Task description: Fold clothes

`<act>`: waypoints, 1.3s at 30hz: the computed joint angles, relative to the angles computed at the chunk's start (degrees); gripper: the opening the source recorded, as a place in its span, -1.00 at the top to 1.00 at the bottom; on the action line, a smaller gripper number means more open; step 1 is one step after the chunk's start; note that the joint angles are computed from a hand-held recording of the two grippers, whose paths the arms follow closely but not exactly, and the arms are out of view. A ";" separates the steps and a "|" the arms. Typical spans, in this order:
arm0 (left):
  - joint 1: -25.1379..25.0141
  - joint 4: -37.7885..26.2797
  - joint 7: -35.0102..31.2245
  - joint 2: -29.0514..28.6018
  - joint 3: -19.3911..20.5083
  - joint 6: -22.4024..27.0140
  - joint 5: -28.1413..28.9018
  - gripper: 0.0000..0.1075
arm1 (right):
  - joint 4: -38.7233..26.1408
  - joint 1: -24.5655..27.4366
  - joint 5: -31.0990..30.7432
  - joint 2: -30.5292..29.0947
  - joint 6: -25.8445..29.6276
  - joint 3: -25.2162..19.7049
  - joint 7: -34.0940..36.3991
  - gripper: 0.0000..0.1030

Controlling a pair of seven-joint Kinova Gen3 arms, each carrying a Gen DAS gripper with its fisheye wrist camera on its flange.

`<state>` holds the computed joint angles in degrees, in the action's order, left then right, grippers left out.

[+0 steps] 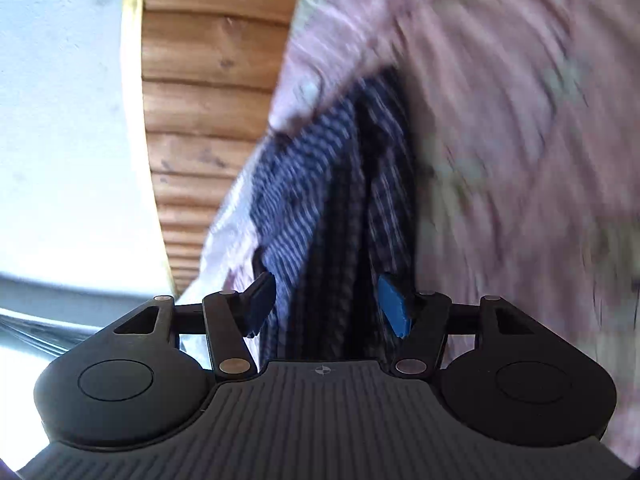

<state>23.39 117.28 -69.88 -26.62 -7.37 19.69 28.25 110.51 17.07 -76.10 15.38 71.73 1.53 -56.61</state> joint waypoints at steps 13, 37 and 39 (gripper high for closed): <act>4.16 -6.11 -11.65 -1.06 -2.11 12.51 1.24 0.73 | 21.52 -3.99 -14.52 -5.38 7.50 0.74 0.27 -0.35; -27.24 -6.77 -50.73 -8.11 42.66 27.91 -5.99 -0.52 | 18.56 -12.15 -0.58 -22.46 2.81 1.79 -14.04 0.49; -31.15 -4.12 -52.87 -12.41 47.97 24.12 -7.16 -0.38 | 17.87 -13.17 -0.31 -23.35 2.59 2.67 -16.49 0.57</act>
<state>-7.76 113.16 -122.75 -39.03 40.61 43.81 21.09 128.38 3.89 -76.42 -7.97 74.32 4.20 -73.11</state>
